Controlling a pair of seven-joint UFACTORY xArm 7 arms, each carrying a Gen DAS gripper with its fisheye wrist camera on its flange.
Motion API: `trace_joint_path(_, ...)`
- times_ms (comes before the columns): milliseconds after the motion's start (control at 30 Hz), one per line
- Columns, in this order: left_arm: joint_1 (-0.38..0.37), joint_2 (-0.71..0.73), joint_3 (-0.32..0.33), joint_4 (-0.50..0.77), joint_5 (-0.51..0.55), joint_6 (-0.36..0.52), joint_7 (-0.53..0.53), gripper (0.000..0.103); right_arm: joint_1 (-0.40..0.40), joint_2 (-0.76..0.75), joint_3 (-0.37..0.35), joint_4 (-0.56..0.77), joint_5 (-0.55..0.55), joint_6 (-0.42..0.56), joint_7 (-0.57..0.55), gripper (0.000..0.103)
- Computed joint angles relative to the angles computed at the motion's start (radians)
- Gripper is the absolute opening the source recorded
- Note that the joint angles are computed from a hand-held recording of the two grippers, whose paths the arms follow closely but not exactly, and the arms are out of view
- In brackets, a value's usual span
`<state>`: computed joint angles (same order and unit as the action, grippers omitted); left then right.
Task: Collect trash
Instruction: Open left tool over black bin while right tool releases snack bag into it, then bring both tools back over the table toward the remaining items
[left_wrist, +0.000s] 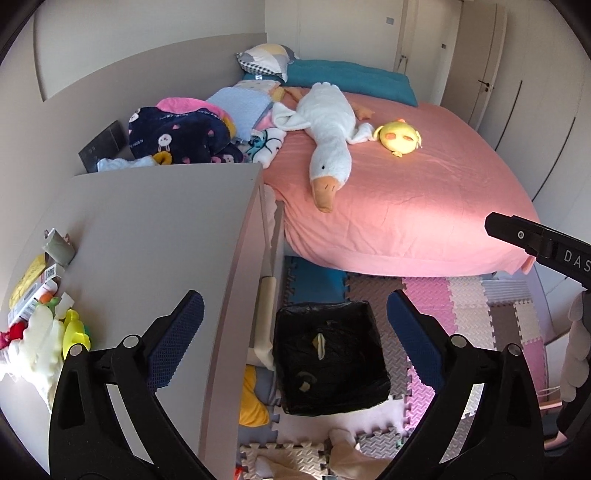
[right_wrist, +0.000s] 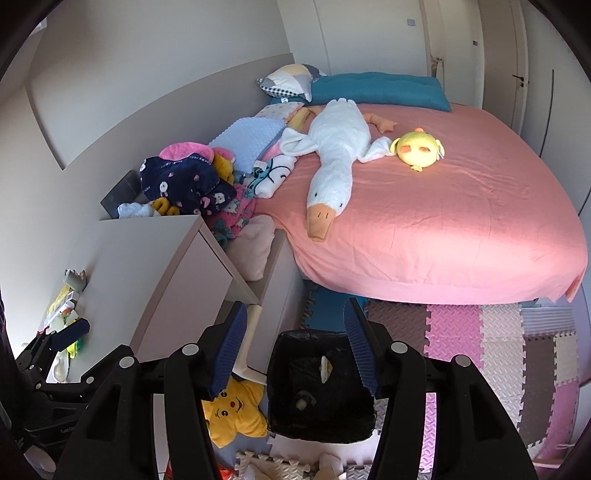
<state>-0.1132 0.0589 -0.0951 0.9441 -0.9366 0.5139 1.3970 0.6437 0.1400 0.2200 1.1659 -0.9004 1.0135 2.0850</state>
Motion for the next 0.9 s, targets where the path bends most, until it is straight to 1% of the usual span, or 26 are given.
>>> trace_joint_path(267, 0.016, 0.000, 0.013, -0.002, 0.017, -0.002, -0.015, 0.096, 0.007, 0.039, -0.010, 0.047, -0.017, -0.021, -0.025, 0.056)
trace_joint_path(500, 0.046, 0.005, 0.026, -0.001, 0.025, -0.003, -0.025, 0.096, 0.034, 0.095, -0.031, 0.115, -0.019, -0.036, -0.066, 0.056)
trace_joint_path(667, 0.067, 0.005, 0.037, -0.004, 0.027, -0.008, -0.029, 0.096, 0.057, 0.140, -0.050, 0.172, -0.021, -0.047, -0.094, 0.057)
trace_joint_path(900, 0.109, 0.020, 0.054, 0.010, 0.038, -0.013, -0.044, 0.096, 0.090, 0.225, -0.085, 0.275, -0.015, -0.090, -0.157, 0.057)
